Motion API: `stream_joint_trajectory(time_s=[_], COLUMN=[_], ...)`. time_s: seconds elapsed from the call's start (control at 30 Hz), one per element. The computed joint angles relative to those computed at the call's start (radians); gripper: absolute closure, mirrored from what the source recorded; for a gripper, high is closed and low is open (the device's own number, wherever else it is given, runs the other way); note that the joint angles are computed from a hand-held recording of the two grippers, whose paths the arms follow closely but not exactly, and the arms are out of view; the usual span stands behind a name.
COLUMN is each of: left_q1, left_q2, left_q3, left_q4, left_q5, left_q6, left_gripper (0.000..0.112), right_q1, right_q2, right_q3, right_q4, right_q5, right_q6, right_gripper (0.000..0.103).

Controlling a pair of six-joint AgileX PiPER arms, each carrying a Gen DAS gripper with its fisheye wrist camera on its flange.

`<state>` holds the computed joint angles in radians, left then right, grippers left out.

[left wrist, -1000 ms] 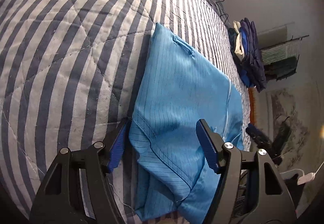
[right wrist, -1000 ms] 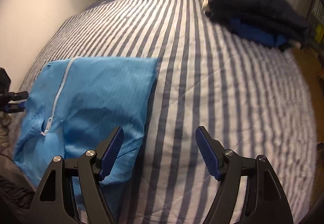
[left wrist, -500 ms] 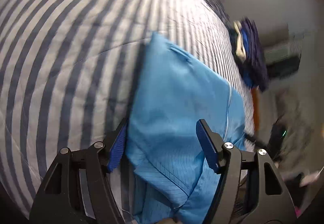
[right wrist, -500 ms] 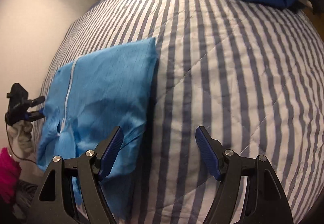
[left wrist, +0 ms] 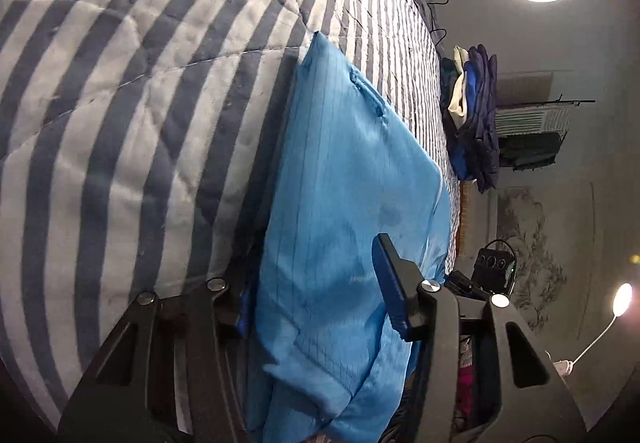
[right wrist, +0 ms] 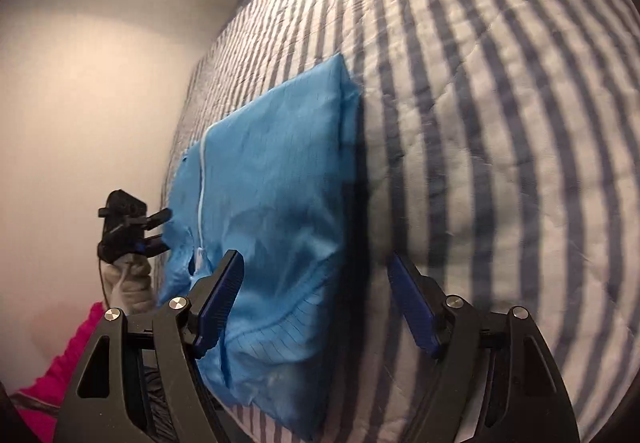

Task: Fold large clothes
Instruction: 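Grasp the folded coat with both tools and lift it off the bed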

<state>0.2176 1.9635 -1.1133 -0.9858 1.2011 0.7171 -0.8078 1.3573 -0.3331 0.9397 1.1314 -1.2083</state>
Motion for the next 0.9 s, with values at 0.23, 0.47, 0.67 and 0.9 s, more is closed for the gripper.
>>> stream_joint_trajectory(time_s=[0.23, 0.47, 0.67, 0.9], left_q1=[-0.104, -0.199, -0.279, -0.350], left_q2=[-0.043, -0.174, -0.328, -0.414], left_q3=[-0.009, 0.058, 0.105, 0.103], left_q4=[0.013, 0.090, 0.167, 0.161], left_q5=[-0.097, -0.228, -0.297, -0.295], left_q6=[-0.028, -0.040, -0.086, -0.132], left_gripper=[0.077, 0.103, 0.107, 0.108], right_q1=[0.133, 0.267, 0.552, 0.718], right_q2=[0.094, -0.075, -0.342, -0.479], right_q3=[0.008, 0.001, -0.069, -0.161], right_q4=[0.138, 0.077, -0.157, -0.395], right_q5=[-0.053, -0.119, -0.236, -0.232], right_q6=[-0.031, 0.134, 0.536, 0.832], right_gripper=[0.064, 0.091, 0.094, 0.095])
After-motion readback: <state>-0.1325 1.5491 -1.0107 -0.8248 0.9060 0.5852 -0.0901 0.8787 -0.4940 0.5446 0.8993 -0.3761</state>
